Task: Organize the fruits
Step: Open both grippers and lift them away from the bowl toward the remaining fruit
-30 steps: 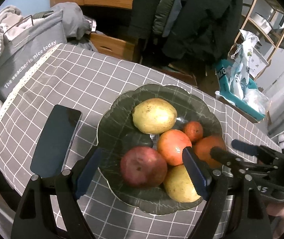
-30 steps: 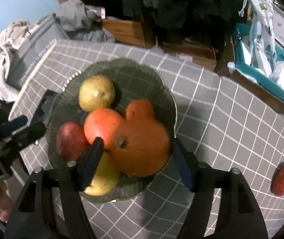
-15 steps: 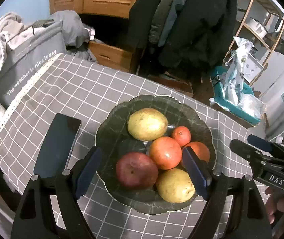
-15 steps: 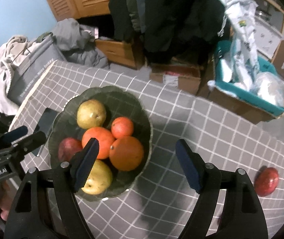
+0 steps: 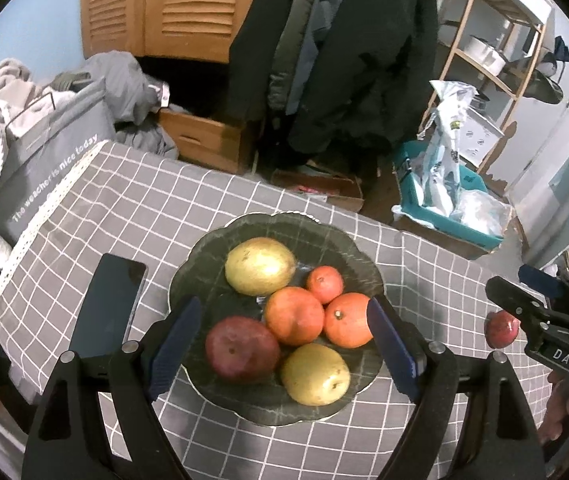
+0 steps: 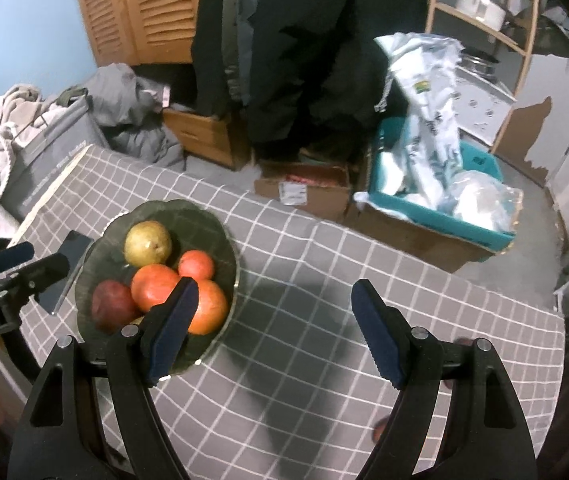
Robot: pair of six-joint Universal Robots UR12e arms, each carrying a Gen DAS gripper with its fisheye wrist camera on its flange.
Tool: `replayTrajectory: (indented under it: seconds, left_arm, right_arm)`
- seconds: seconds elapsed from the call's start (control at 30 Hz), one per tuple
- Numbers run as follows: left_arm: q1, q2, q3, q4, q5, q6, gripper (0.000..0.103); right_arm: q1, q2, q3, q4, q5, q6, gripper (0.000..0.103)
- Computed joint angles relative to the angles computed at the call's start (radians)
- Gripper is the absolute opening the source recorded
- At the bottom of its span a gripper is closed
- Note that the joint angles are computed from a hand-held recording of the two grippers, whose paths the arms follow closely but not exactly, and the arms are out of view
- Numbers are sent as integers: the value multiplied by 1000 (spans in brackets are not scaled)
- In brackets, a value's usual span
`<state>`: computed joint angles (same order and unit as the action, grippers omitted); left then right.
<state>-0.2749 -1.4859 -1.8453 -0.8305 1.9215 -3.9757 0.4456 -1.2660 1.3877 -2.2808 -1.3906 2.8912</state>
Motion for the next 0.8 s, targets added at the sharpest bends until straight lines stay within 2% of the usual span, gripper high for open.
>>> replayTrajectory:
  seconds: [0.27,0.4,0.8]
  left_arm:
    - [-27,-18,34,3,29,31,86]
    - [-42,-31,55,5,42,44,90]
    - [-76,-93,125,3,35,96,90]
  right_arm:
    - [-28,-40,34,-46,-14,7,80]
    - [-43,-56,47,-55,-9,12,80]
    - [-98,-101,88,-83,-18,51,80]
